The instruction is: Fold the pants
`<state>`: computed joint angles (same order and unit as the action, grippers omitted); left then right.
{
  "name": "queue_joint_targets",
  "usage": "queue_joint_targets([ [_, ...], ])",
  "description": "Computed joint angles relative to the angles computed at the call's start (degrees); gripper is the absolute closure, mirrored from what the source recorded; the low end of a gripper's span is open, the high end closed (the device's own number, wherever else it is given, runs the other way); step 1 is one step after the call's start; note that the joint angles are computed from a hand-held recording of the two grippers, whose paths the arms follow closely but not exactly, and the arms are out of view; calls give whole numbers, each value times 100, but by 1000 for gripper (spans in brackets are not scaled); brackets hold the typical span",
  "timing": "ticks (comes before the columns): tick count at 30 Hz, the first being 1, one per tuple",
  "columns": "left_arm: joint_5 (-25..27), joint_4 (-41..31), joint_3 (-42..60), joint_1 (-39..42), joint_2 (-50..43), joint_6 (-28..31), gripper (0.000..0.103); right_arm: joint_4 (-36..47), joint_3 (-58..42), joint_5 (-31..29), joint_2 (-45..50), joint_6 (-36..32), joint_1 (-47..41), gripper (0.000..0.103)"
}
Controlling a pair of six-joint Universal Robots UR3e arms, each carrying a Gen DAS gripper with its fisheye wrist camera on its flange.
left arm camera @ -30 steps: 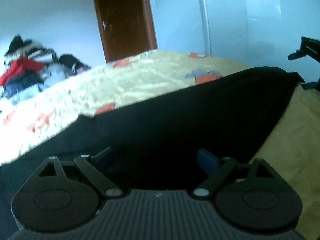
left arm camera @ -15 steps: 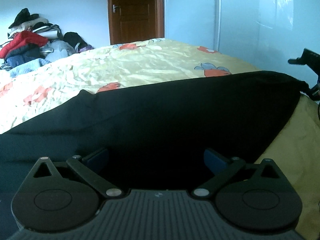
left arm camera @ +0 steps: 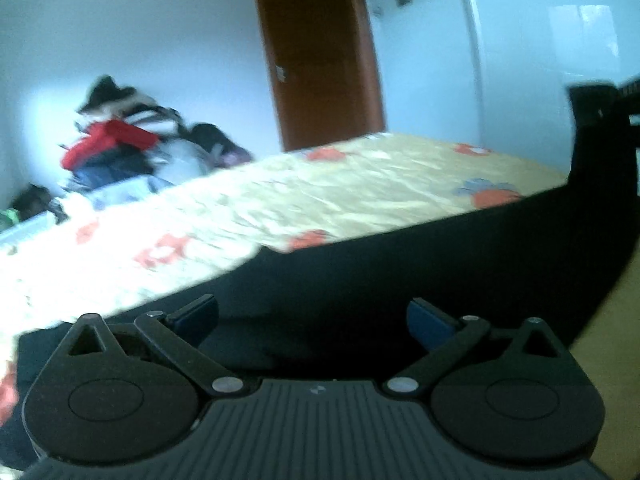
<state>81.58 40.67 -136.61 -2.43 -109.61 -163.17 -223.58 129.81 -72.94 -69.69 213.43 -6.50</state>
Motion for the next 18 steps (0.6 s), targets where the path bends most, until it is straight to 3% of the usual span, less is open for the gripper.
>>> queue_joint_targets([
  [5, -3, -167, -347, 459, 344, -90, 1, 1651, -2371, 208, 984, -776, 1561, 95],
  [8, -39, -267, -579, 706, 497, -101, 1, 3413, -3809, 285, 1697, -1560, 2343, 93],
  [10, -163, -261, -769, 933, 612, -18, 1, 4836, -4777, -79, 2127, -2029, 2850, 79],
  [11, -228, -275, -847, 1042, 684, 12, 1, 5077, -5013, -307, 2282, -2129, 3034, 73],
  [12, -343, -297, -972, 1195, 822, 56, 1, 4865, -5009, -670, 2314, -2219, 3235, 60],
  [14, -434, -310, -1034, 1341, 889, 33, 1, 4745, -4803, -372, 2146, -2388, 3233, 36],
  [16, -541, -363, -1060, 1462, 939, -50, 1, 4275, -4416, 58, 1931, -2511, 3146, 35],
  [18, -547, -348, -1058, 1499, 906, -178, 1, 4185, -4283, -151, 1739, -2682, 3196, 35],
])
